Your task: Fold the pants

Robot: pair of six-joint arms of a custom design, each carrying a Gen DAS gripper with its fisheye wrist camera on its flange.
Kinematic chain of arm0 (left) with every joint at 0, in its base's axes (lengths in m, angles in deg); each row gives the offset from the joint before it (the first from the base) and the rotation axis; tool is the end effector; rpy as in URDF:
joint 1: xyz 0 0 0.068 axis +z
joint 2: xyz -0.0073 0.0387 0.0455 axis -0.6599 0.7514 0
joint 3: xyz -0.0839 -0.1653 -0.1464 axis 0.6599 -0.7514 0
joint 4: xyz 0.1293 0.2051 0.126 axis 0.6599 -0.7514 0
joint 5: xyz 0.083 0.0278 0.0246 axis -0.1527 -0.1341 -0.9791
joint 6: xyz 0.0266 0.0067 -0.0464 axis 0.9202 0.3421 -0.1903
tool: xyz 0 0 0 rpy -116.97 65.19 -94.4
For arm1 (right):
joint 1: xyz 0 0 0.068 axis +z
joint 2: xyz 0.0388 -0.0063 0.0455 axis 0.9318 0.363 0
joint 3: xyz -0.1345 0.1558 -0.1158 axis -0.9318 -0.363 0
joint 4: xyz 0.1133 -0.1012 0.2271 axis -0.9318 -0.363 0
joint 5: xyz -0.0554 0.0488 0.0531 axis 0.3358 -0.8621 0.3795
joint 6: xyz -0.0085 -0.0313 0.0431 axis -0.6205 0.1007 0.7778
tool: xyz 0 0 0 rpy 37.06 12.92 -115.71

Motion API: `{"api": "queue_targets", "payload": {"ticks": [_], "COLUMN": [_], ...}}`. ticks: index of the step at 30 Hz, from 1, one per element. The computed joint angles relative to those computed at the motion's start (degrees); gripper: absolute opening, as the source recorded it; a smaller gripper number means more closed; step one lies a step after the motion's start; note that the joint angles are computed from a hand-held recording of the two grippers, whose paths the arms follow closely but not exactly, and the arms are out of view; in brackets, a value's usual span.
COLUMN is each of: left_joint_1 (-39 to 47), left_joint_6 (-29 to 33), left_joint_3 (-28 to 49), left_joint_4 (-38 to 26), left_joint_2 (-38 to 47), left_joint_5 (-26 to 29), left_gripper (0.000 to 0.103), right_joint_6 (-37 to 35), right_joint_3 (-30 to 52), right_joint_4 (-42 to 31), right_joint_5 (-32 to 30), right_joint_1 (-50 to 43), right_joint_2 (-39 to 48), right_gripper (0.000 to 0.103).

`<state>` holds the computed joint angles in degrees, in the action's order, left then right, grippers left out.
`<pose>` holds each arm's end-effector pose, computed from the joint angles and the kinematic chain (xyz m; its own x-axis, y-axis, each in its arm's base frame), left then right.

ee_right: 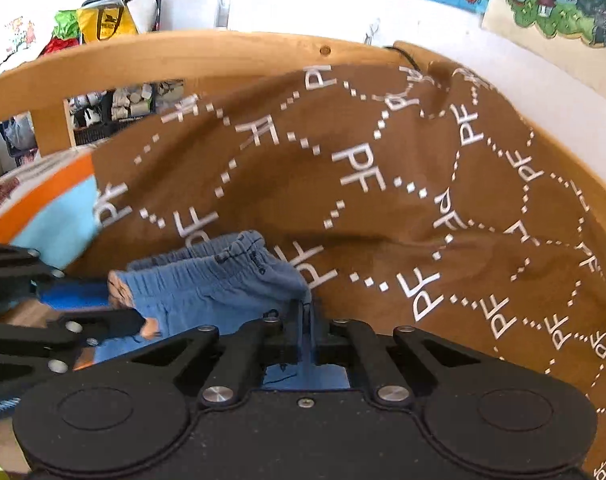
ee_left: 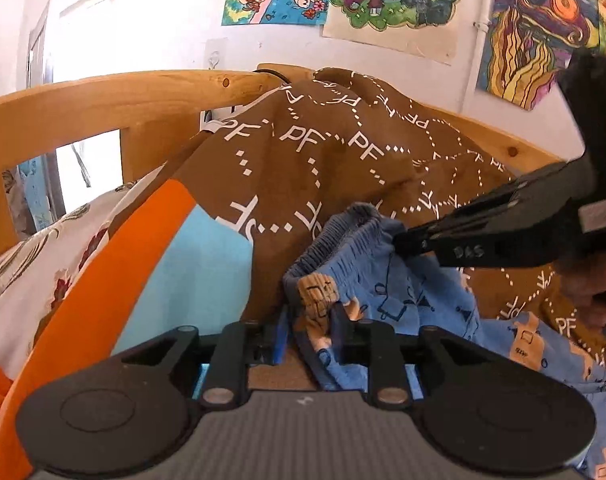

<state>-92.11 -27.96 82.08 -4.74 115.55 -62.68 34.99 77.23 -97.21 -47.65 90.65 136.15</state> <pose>0.2019 -0.2100 0.2320 -0.5521 -0.1690 -0.8164 -0.1403 0.9841 -0.1088 0.3883 0.1663 0.2576 -0.3833 -0.5613 -0.7335 -0.7413 0.6607 -0.1182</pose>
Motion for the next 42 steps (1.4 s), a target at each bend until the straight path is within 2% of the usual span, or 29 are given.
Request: {"api": "queue_targets", "payload": {"ticks": [4, 9, 10, 12, 14, 15, 18, 22, 25, 26, 28, 29, 30, 34, 36, 39, 42], "left_joint_1": [1.44, 3.91, 4.52, 5.58, 6.22, 6.10, 6.09, 5.18, 4.60, 4.89, 5.64, 6.04, 6.81, 9.70, 10.73, 10.92, 9.38], "left_joint_6": [-0.99, -3.17, -3.39, -3.52, -2.99, -3.11, -3.89, -4.21, -3.75, -3.82, -4.69, -5.57, -6.32, -9.43, -9.54, -8.53, -10.03], "left_joint_3": [-2.94, -5.90, -6.30, -6.29, -5.22, -5.35, -5.40, -5.43, -6.50, -7.52, -10.13, -11.07, -11.62, -12.72, -12.75, -11.65, -9.69], "left_joint_4": [3.04, 5.74, 6.17, 6.40, 5.55, 5.61, 5.85, 5.84, 6.95, 7.86, 10.38, 11.35, 11.99, 14.09, 14.56, 13.73, 11.62], "left_joint_2": [-3.35, -6.55, -7.03, -7.13, -6.01, -6.06, -5.82, -5.39, -6.25, -7.52, -10.61, -11.47, -11.81, -11.77, -11.21, -10.13, -8.56], "left_joint_5": [2.90, 6.91, 7.84, 9.44, 10.36, 10.27, 10.26, 8.81, 8.35, 9.65, 12.08, 12.65, 13.59, 16.92, 18.38, 18.62, 15.75], "left_gripper": [0.038, 0.038, 0.036, 0.026, 0.021, 0.021, 0.019, 0.019, 0.026, 0.038, 0.047, 0.047, 0.047, 0.031, 0.027, 0.022, 0.020], "right_joint_6": [0.47, 1.90, 1.94, 1.56, 0.30, -0.82, -2.47, -3.06, -1.32, 0.27, 3.14, 2.81, 2.32, 2.98, 2.67, 2.71, -2.58], "right_joint_3": [1.90, 2.36, 2.59, 2.66, 0.80, -1.04, -3.48, -0.53, 3.09, 4.74, 6.36, 7.35, 7.50, 4.52, 3.42, 0.98, -4.49], "right_joint_4": [0.03, 0.23, -0.01, -0.50, 0.18, 1.28, 2.59, 0.24, -0.23, -0.44, 0.16, -0.46, -0.62, 0.29, 0.19, -1.48, -6.03], "right_joint_5": [-0.03, -1.91, -2.18, -2.56, -2.67, -3.18, -5.60, -7.47, -2.92, -3.12, -2.73, -2.71, -3.21, -3.72, -4.48, -5.52, -3.25], "right_joint_1": [-0.37, -1.31, -1.44, -1.67, -2.16, -2.68, -3.78, -2.47, -0.29, -0.40, -0.60, -0.74, -0.99, -1.60, -2.15, -3.88, -6.27], "right_joint_2": [2.24, 3.18, 3.33, 2.96, 0.47, -1.71, -5.88, -3.34, 1.45, 3.20, 4.75, 5.44, 5.60, 3.76, 2.66, -0.65, -7.85], "right_gripper": [0.002, 0.002, 0.003, 0.006, 0.020, 0.021, 0.021, 0.020, 0.020, 0.021, 0.019, 0.019, 0.019, 0.020, 0.021, 0.030, 0.055]}}
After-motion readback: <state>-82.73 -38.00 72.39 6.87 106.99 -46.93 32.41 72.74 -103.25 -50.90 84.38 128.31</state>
